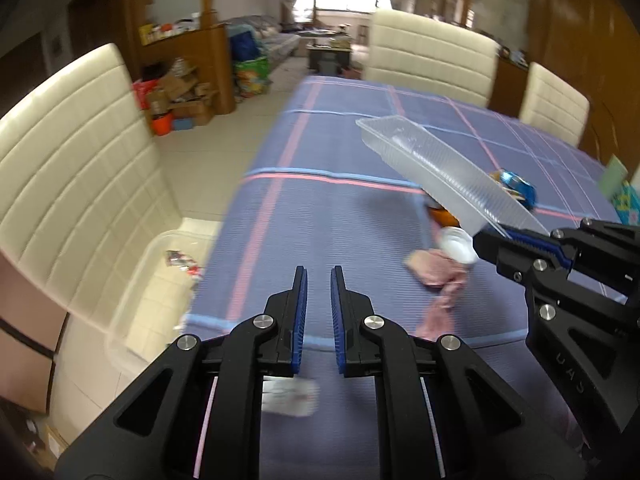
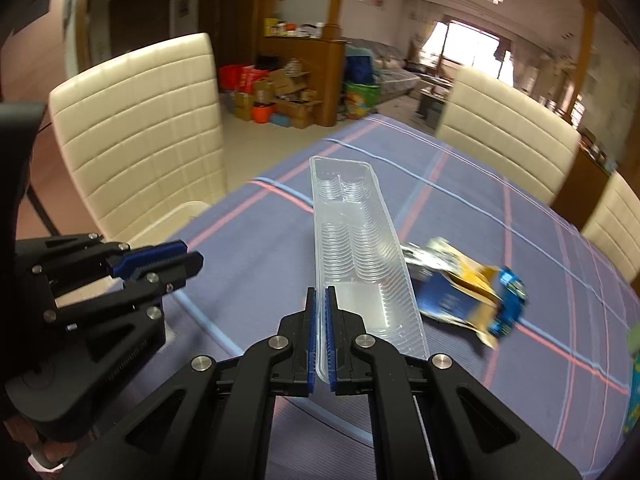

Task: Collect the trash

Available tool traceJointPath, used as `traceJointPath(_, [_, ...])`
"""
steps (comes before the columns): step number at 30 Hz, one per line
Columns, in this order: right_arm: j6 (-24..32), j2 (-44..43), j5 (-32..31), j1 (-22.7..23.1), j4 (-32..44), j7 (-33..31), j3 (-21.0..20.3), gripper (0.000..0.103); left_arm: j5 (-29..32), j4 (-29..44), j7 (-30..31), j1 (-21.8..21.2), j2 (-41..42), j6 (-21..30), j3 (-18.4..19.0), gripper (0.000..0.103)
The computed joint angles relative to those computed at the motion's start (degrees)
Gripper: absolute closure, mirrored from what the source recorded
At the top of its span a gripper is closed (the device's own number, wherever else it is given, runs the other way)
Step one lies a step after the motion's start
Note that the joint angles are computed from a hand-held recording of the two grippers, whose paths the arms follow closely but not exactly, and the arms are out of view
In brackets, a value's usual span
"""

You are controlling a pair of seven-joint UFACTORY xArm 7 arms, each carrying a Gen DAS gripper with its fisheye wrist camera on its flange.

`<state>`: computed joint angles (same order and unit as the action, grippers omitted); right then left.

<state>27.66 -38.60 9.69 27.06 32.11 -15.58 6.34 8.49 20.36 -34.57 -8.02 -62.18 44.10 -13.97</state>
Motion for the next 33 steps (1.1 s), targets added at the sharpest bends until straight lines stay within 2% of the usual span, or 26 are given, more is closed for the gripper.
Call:
traceJointPath(7, [-1.7, 6.5, -0.2, 3.8, 4.1, 1.5, 4.3, 0.099, 2.0, -4.3, 3.3, 5.0, -10.5, 5.6, 5.3, 0.090])
traceJointPath(11, [-2.3, 10.2, -1.2, 5.1, 6.6, 2.8, 6.4, 0.099, 2.6, -6.1, 5.8, 8.5, -14.1, 7.0, 7.5, 0.090])
traceJointPath(22, [-2.8, 18.4, -4.5, 6.8, 11.8, 5.5, 9.4, 0.099, 2.4, -8.6, 10.5, 16.0, -16.4, 6.9, 10.7, 0.090])
traceJointPath(28, [-4.0, 20.7, -11.4, 3.9, 13.0, 10.7, 12.4, 0.098, 3.1, -9.3, 11.9, 19.0, -15.3, 5.2, 11.2, 0.090])
traceJointPath(33, [-4.2, 21.9, -13.7, 3.7, 13.6, 12.6, 12.0, 0.097, 2.7, -9.4, 13.0, 20.3, -13.7, 3.7, 11.8, 0.090])
